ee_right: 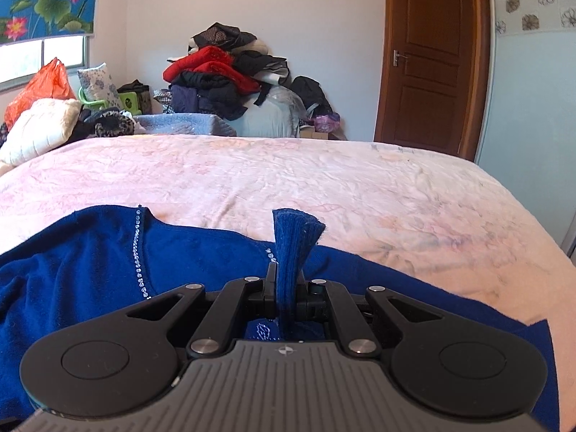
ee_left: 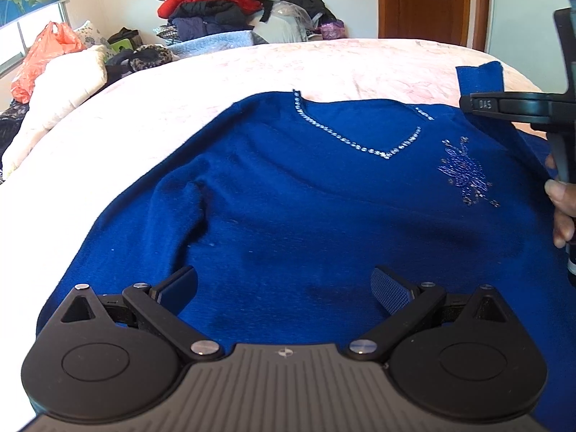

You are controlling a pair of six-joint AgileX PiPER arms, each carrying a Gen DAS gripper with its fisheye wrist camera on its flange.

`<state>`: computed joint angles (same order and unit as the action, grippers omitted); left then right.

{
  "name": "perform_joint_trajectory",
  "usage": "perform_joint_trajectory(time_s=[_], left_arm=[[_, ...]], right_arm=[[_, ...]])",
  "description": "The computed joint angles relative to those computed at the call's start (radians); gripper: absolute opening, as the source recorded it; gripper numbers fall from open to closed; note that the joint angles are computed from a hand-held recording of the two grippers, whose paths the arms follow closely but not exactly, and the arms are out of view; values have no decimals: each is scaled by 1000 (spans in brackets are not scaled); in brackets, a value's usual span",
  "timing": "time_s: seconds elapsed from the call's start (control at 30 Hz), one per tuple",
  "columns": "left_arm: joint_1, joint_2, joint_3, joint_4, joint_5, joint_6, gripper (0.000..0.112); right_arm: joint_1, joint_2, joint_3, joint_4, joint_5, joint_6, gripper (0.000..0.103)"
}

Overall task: Fold small clothes
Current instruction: 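Lay the sleeve across the sweater body near the neckline and open the right gripper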

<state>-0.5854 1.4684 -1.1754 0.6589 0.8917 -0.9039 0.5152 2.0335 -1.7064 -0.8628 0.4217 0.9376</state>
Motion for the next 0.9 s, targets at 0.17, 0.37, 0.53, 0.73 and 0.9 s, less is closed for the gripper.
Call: perform_joint_trajectory(time_s=[0.17,0.37,0.53,0.73,0.9], left_arm=[[34,-7,7,-20,-6,13,103],[62,-20,22,-40,-15,26,103],[67,-19,26,-45,-16,32,103],[79,-16,23,-59,-16,38,103],[96,-13,25,-63,-25,43,103]], right_arm=[[43,44,-93,34,49,-100,8],[93,102,-224,73,98,-211,8],[124,152,-318,127,134,-295,8],[147,216,-424,209,181,-382,8],[163,259,-486,249,208,-425,8]])
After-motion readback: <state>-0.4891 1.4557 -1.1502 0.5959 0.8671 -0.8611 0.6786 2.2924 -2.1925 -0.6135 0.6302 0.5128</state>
